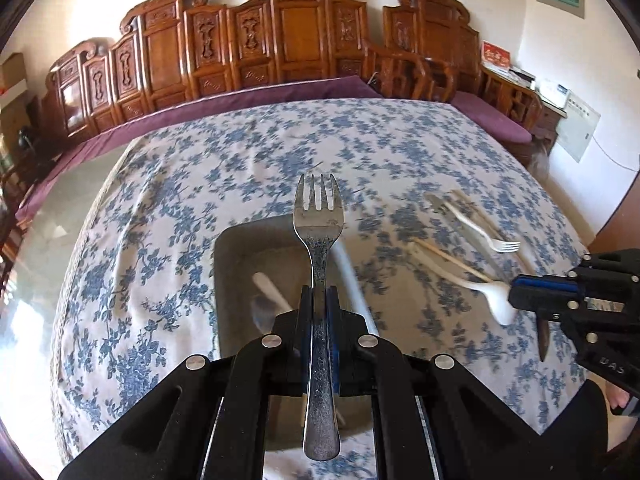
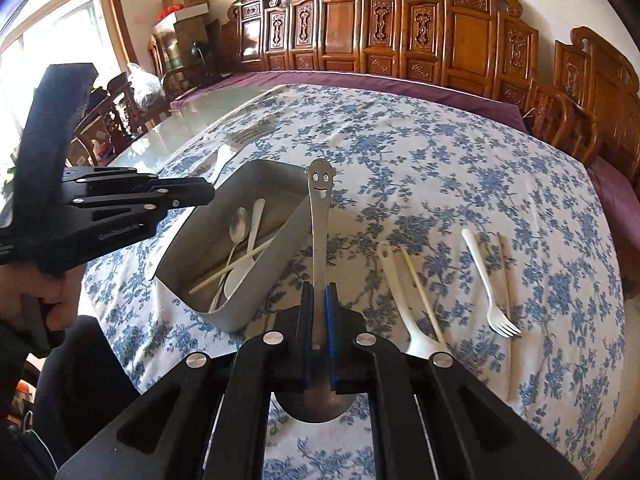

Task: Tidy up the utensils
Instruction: 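Drop the metal fork into the tray with the left gripper while the right carries the smiley spoon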

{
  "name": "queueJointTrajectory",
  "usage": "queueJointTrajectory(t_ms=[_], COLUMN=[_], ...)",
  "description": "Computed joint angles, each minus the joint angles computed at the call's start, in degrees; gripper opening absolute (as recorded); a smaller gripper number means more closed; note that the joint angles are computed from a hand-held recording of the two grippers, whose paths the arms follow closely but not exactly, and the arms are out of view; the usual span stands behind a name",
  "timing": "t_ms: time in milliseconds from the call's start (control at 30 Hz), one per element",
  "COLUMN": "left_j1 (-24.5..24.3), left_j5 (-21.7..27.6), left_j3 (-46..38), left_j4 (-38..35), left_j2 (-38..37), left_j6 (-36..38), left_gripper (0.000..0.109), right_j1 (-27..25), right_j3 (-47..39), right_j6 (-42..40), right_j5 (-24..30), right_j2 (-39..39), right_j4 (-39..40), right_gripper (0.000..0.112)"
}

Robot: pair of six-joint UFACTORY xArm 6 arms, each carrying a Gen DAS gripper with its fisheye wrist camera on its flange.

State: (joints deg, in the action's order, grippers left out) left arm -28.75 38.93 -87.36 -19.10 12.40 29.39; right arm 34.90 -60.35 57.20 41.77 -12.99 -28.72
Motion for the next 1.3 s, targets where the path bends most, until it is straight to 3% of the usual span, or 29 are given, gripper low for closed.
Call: queueJointTrajectory(t_ms=[367,833,1100,1300], left_j1=[0.9,-0.4,0.6,3.2], left_j5=[0.8,4.0,2.9,0.7], left_j3=[-2.6,-5.4,-2.7,0.9], left_j4=[1.7,6.9,6.2,2.8], left_j2=[5.9,9.7,6.3,1.7], left_j6=[-1.4,-6.6,-6.2,-2.6], left_gripper=[0.006,0.006,0.006,0.007], right_j1=[-1.6,-0.9,-0.4,0.1], right_j3=[-1.5,1.3,-0.5,-5.7], right_j6=[-2.5,-1.5,-1.3,-2.7], right_j5=[-2.8,-1.6,-1.7,-2.5], right_j2=[3.5,0.4,1.9,7.2], right_j4=[2.4,2.2,2.1,2.9], right_gripper=[0.008,0.008,0.008,0.008])
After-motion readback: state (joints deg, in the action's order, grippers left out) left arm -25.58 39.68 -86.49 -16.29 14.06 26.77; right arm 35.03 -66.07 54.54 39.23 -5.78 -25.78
